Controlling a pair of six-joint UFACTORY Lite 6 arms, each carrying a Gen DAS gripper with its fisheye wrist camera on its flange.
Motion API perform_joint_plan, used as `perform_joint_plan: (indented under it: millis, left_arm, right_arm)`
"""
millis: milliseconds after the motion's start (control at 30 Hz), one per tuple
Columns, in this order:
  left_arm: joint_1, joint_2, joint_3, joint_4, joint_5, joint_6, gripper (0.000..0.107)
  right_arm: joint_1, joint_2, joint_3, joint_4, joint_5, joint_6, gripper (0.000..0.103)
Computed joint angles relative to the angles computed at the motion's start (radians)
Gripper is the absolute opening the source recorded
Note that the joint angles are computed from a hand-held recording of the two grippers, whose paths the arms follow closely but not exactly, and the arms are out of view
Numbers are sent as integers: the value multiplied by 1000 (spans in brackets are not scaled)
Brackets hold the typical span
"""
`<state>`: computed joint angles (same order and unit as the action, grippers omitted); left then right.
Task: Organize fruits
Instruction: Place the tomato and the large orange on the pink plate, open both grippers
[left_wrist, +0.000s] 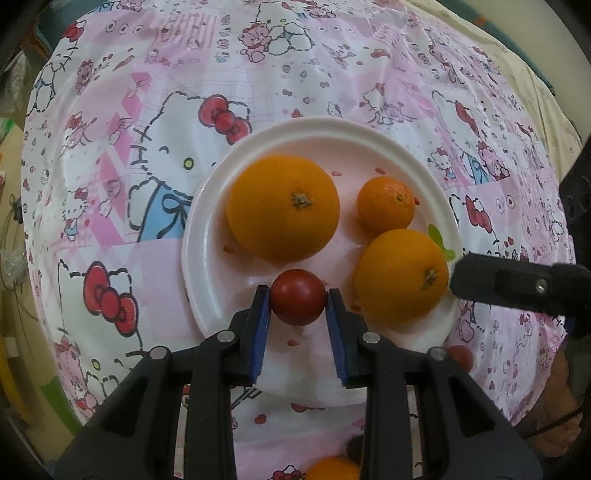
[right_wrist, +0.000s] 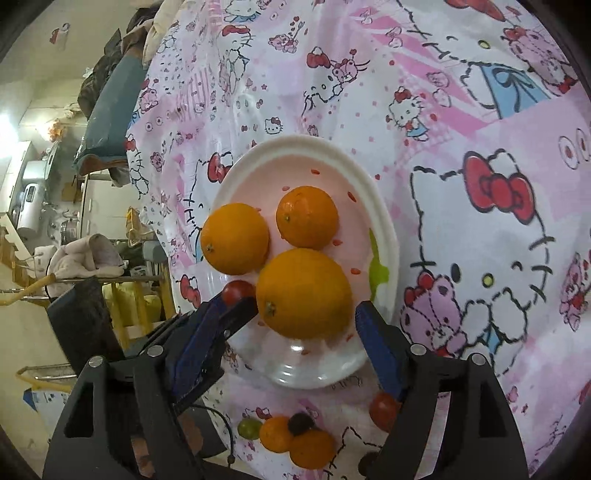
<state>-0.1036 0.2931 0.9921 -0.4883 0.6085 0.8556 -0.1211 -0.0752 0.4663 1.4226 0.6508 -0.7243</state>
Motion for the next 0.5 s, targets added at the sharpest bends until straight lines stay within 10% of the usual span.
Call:
perform_joint_plan:
  millis: [500]
  left_arm:
    - [-30, -23, -24, 1, -28, -4, 28]
  right_arm:
    - [-53, -178, -78, -171, 11, 124, 79]
